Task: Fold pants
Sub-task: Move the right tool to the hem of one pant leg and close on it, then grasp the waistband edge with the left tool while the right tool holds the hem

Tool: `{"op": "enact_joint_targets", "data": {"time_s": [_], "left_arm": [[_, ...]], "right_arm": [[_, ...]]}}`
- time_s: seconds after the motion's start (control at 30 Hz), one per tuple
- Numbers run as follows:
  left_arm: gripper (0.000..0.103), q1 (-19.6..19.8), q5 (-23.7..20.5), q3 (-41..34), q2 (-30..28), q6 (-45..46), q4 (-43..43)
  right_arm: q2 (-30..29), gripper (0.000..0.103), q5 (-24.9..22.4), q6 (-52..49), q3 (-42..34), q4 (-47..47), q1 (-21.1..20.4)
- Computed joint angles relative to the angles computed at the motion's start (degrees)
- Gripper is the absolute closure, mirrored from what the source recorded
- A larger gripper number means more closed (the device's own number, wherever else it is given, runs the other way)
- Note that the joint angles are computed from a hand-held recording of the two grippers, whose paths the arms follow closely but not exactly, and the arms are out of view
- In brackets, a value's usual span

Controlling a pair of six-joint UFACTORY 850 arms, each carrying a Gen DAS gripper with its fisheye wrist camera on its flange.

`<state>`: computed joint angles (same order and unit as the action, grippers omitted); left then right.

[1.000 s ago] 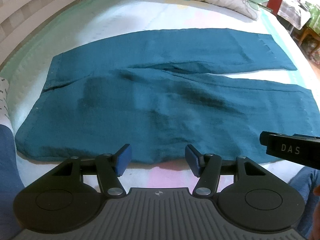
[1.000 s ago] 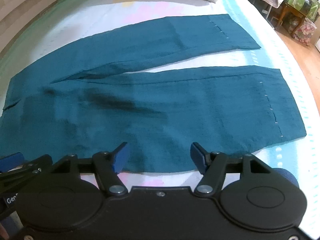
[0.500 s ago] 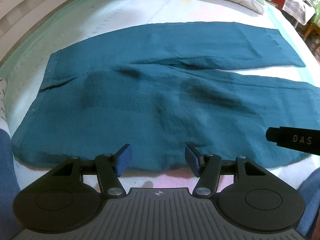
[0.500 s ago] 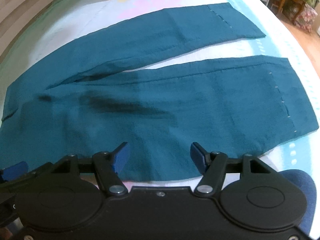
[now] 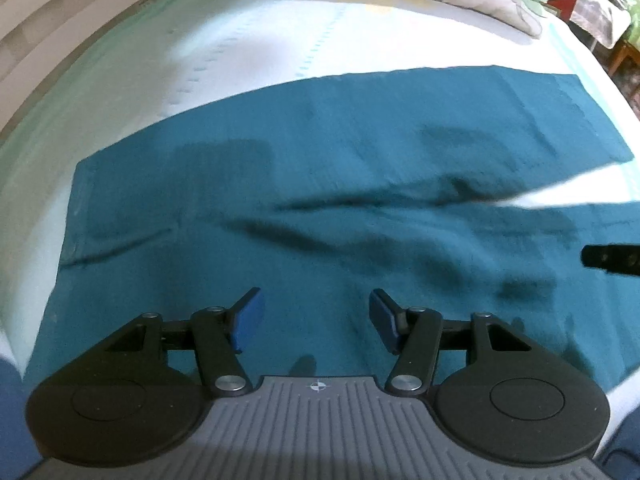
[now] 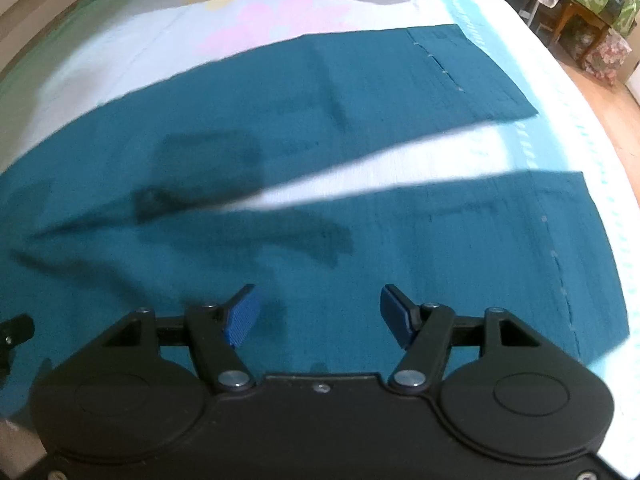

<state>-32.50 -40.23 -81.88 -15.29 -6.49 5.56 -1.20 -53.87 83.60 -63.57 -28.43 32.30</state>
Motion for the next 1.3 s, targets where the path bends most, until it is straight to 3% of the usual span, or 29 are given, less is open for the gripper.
{"op": "enact_joint_targets", "data": {"time_s": [0.07,0.33,0.63,0.97,1.1,1.13,1.23,1.3], "left_arm": [[0.052,1.0,-0.5,-3.2,-2.8,1.6,-0.8],[0.052,3.7,-4.3,-19.7,-15.5,4.4,-1.1],[0.052,5.3,-7.5,-33.8,-25.6,3.4,0.2],[0.052,6.0,-8.7,-35.7,-27.9,4.3,-1.8],[0.052,6.5,-9.2,-35.8,-28.2,4.1,-2.3],[0.052,6.5,-9.4,-35.9,-28.1,4.0,-2.4],[0.052,6.7,-10.0,-37.3,-28.9,3.3,-3.1],[0.052,6.9,-10.7,-38.7,-29.5,3.2,-4.4]], "right_arm": [[-0.6,0.036,2.2,-1.8,-0.6,1.1,-2.9],[-5.9,0.038,8.1,-7.3,-5.6,4.0,-14.2],[-18.9,0.038,8.7,-7.7,-20.3,1.5,-23.7],[-31.7,0.038,4.9,-6.3,-33.7,4.3,-27.8],[-34.9,0.038,-0.7,-6.5,-37.2,2.8,-26.9],[-34.8,0.043,-0.9,-7.2,-37.1,2.5,-26.7],[-33.6,0.09,-0.9,-9.7,-36.0,3.1,-26.3],[-30.4,0.094,2.2,-9.4,-31.6,4.0,-26.5]]}}
